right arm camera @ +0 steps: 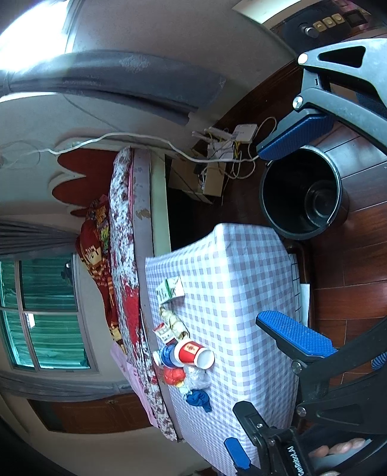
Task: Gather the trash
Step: 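Grasp the blue cloth with the left tool while the right tool grasps the red paper cup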
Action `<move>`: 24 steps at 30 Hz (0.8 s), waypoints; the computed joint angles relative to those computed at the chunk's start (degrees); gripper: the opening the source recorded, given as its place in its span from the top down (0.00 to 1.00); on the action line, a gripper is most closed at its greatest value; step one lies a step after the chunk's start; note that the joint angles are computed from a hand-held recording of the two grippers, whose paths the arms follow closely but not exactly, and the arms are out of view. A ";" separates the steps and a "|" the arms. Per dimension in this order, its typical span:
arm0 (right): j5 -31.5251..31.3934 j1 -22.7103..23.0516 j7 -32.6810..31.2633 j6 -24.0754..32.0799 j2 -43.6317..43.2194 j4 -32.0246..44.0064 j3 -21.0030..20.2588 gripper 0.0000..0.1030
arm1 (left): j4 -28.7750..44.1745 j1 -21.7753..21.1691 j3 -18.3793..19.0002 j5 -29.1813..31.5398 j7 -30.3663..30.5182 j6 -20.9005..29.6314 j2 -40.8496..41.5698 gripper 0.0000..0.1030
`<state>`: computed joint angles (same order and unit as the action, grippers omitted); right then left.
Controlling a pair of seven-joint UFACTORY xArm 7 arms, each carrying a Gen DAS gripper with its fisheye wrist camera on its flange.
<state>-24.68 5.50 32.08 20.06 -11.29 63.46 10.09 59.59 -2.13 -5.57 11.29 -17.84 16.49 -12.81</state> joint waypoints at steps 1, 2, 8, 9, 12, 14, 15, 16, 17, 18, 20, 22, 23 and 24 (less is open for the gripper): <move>0.09 0.23 -0.41 -0.20 0.90 0.75 0.10 0.01 | 0.00 0.27 0.30 -0.02 -0.02 -0.03 0.26 0.01; 0.52 0.65 -1.09 -0.54 1.82 1.48 0.00 0.01 | 0.20 0.77 0.38 0.38 -0.39 0.19 0.53 0.01; 1.17 5.13 -5.22 -1.25 10.83 10.19 -0.28 0.01 | 2.09 3.98 2.27 2.53 -2.61 0.69 3.70 0.01; 1.74 6.26 -6.43 -1.52 13.07 12.46 -0.41 0.01 | 2.56 4.33 2.90 2.34 -2.51 1.03 4.32 0.01; 3.82 9.47 -9.96 -1.28 18.94 19.00 -0.83 0.01 | 3.68 5.45 4.05 2.92 -2.85 2.02 5.77 0.01; 4.93 11.51 -12.02 -0.72 23.11 24.02 -1.14 0.01 | 4.48 6.93 4.22 6.57 -5.68 2.28 6.78 0.01; 5.49 12.57 -12.91 -0.21 25.34 26.81 -1.30 0.01 | 4.86 7.42 4.53 7.76 -6.59 2.25 7.35 0.01; 6.46 13.34 -14.09 0.44 27.34 29.42 -1.39 0.02 | 5.54 7.72 5.00 8.17 -6.86 2.36 8.21 0.01; 6.85 14.50 -14.84 1.48 30.04 33.01 -1.75 0.02 | 6.22 7.93 5.54 8.19 -6.92 2.33 9.08 0.01; 6.97 15.76 -15.27 2.63 32.47 36.39 -2.40 0.04 | 6.91 8.05 6.11 7.69 -6.57 2.00 10.03 0.01; 8.31 17.55 -16.91 4.76 36.93 42.67 -3.20 0.06 | 8.59 8.26 7.13 6.85 -6.03 1.69 12.05 0.01; 9.77 19.32 -18.53 7.60 42.07 50.17 -4.16 0.09 | 10.64 8.39 7.97 5.31 -4.92 1.30 14.49 0.01; 10.41 20.18 -19.25 9.09 44.67 54.08 -4.80 0.09 | 11.57 8.45 8.31 4.13 -3.88 1.19 15.50 0.01; 11.16 20.87 -19.89 10.54 47.20 57.90 -5.33 0.09 | 12.85 8.50 8.64 3.24 -3.18 1.19 16.85 0.01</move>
